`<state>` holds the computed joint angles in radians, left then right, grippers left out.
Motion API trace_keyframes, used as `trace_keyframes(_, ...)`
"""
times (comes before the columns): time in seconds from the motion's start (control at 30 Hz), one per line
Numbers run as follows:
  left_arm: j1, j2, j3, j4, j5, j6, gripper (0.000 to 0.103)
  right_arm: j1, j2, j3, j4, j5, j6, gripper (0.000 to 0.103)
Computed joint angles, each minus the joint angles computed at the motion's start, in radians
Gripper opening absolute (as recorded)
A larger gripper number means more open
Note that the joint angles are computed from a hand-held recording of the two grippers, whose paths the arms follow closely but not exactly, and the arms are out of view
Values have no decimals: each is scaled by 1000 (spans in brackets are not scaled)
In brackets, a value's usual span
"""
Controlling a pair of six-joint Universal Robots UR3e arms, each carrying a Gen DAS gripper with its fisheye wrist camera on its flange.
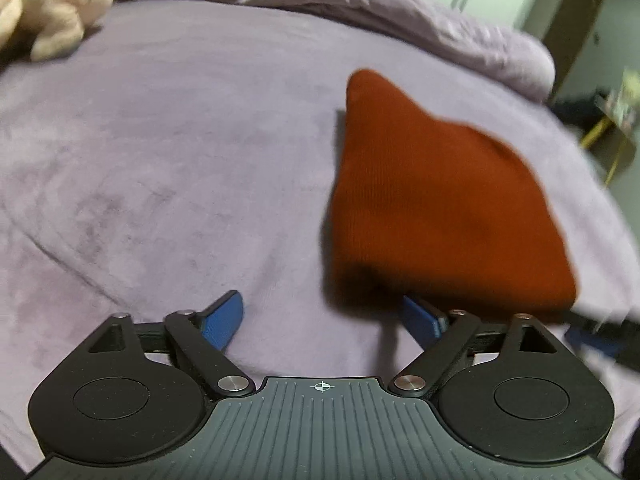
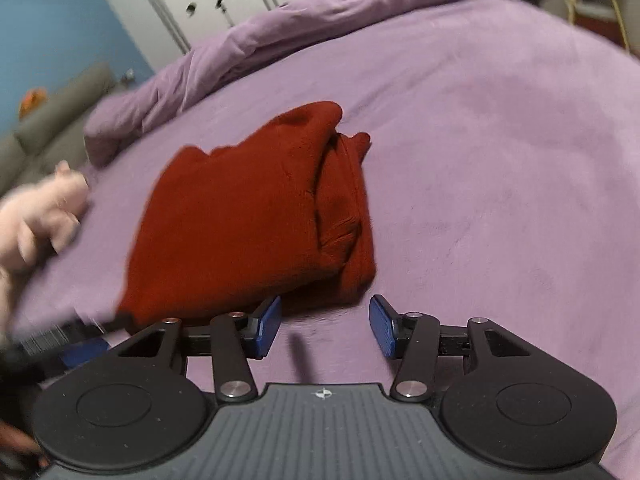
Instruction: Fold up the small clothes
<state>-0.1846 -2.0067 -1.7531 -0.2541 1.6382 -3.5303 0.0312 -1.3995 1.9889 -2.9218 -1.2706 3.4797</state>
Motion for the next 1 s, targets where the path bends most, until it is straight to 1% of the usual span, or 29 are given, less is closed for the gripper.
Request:
trace_keyframes(0.07,-18,-23,34,-20,40,18,88,-6,14,-31,20,42,36,48)
trace_keyframes(0.13,-10,-41,69,-50,40,-10,89,-4,48,-72,22,79,79,48)
trace_keyframes(0.2,-3,-58,105,-92,40,-31,90,10,85,-114,32,80,128,44)
trace_keyframes(0.23,2,-59,112,-103,40,-25,91,22,111,-147,48,67,145,38)
trace_keyframes(0.27,3,-58,116,-110,42,-8,91,36,130,-176,76,41,152,31)
trace_keyframes(0.3,-3,-58,124,-126,65,6,91,44,137,-192,97,19,153,28)
trace_keyframes(0.37,-18,-52,128,-153,104,13,91,61,138,-206,118,-19,132,26)
trace_keyframes(0.43,-21,-29,121,-192,123,-21,90,100,141,-251,178,-100,63,25)
trace_keyframes(0.47,-25,-13,114,-220,148,-53,88,125,145,-279,212,-147,37,25)
trace_keyframes(0.5,-31,-4,112,-248,192,-83,79,144,150,-307,247,-190,17,25)
trace_keyframes(0.53,-34,7,110,-273,229,-101,81,159,149,-319,269,-223,4,26)
trace_keyframes(0.57,-26,31,85,-267,231,-106,80,175,147,-332,299,-263,-2,25)
trace_keyframes(0.6,-9,66,51,-251,210,-114,80,198,150,-359,351,-328,-7,25)
trace_keyframes(0.63,6,97,26,-238,184,-120,80,207,138,-348,358,-351,-23,25)
trace_keyframes(0.67,20,129,0,-216,150,-114,84,197,116,-324,352,-337,-40,25)
trace_keyframes(0.7,25,144,-4,-206,126,-104,89,187,88,-298,346,-310,-53,27)
trace_keyframes(0.77,10,157,20,-211,107,-84,94,172,33,-258,351,-247,-85,43)
trace_keyframes(0.8,-5,165,30,-213,99,-69,96,172,20,-255,361,-238,-92,47)
trace_keyframes(0.87,-32,143,77,-229,84,-46,97,185,-7,-261,398,-234,-97,62)
trace_keyframes(0.97,-66,133,128,-294,65,-10,98,213,-30,-299,492,-233,-93,73)
trace_keyframes(1.0,-75,139,135,-319,69,-4,98,225,-29,-329,531,-238,-88,75)
